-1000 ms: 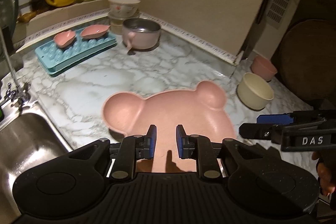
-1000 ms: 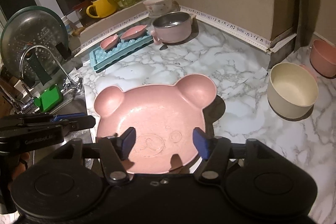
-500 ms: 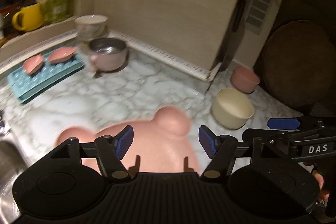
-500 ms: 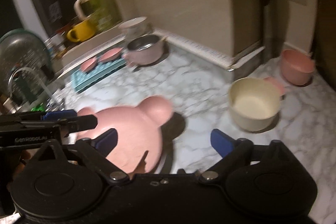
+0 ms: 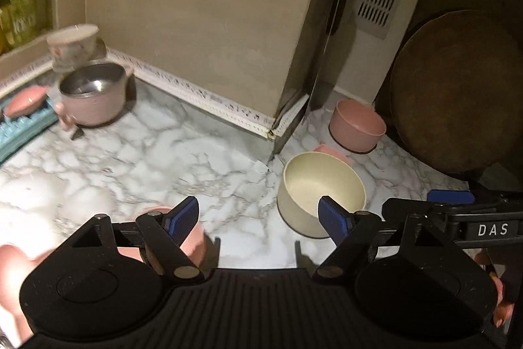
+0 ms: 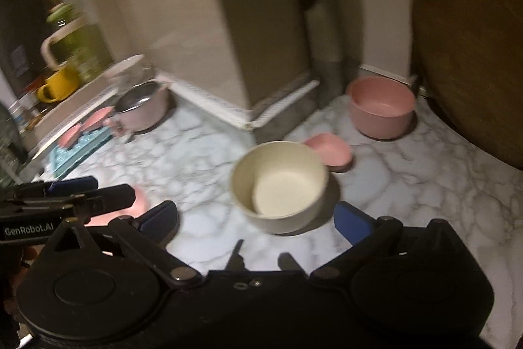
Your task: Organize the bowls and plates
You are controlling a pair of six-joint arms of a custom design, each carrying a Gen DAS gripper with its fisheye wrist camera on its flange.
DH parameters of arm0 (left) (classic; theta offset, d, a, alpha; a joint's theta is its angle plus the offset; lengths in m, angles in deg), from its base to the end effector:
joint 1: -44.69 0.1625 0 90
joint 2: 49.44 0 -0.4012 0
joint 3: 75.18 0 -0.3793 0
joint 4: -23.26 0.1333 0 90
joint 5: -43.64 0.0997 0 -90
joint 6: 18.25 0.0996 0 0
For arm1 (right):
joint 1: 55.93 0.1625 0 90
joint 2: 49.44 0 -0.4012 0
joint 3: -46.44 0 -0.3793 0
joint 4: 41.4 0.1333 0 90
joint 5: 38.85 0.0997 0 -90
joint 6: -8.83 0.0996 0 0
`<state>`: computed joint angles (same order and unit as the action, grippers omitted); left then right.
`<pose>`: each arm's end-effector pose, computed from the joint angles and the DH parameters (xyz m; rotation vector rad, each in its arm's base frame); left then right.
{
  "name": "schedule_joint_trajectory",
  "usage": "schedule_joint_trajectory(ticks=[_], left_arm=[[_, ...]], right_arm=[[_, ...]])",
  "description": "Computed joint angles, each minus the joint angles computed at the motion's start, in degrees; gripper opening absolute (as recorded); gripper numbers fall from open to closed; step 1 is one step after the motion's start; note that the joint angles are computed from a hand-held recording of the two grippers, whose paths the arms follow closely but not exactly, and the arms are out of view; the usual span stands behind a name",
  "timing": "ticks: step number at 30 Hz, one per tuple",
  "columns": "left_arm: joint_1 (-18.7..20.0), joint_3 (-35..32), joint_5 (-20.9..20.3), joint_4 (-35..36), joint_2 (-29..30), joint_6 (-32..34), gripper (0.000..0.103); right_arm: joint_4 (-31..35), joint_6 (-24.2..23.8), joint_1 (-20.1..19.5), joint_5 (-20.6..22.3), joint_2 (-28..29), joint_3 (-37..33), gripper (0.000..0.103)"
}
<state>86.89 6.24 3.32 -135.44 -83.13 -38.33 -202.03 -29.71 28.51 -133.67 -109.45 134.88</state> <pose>-0.3818 -0.6286 0.0799 0.3798 2.4081 -1.0007 0.0590 -0.6836 0.3229 0.7100 -2.5498 0.9047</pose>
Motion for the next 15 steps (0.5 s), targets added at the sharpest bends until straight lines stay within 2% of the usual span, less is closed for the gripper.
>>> schedule_joint_trajectory(ticks=[3,9,15], left_arm=[[1.3,-5.4,-0.9,5.2,3.2,-2.4,0.08],[3.2,-15.1,0.1,13.5,9.4,-5.7,0.08],[4.4,-22.7,0.9,20.4,14.0,-7.4,0.08]], right_arm=[[1.5,2.0,-0.6,-1.7,2.1,-3.8,0.102],[4.3,5.0,-1.2,-5.9,7.3,-11.5,0.102],[6.8,7.2,-1.3,-9.8,12.0,-18.0,0.095]])
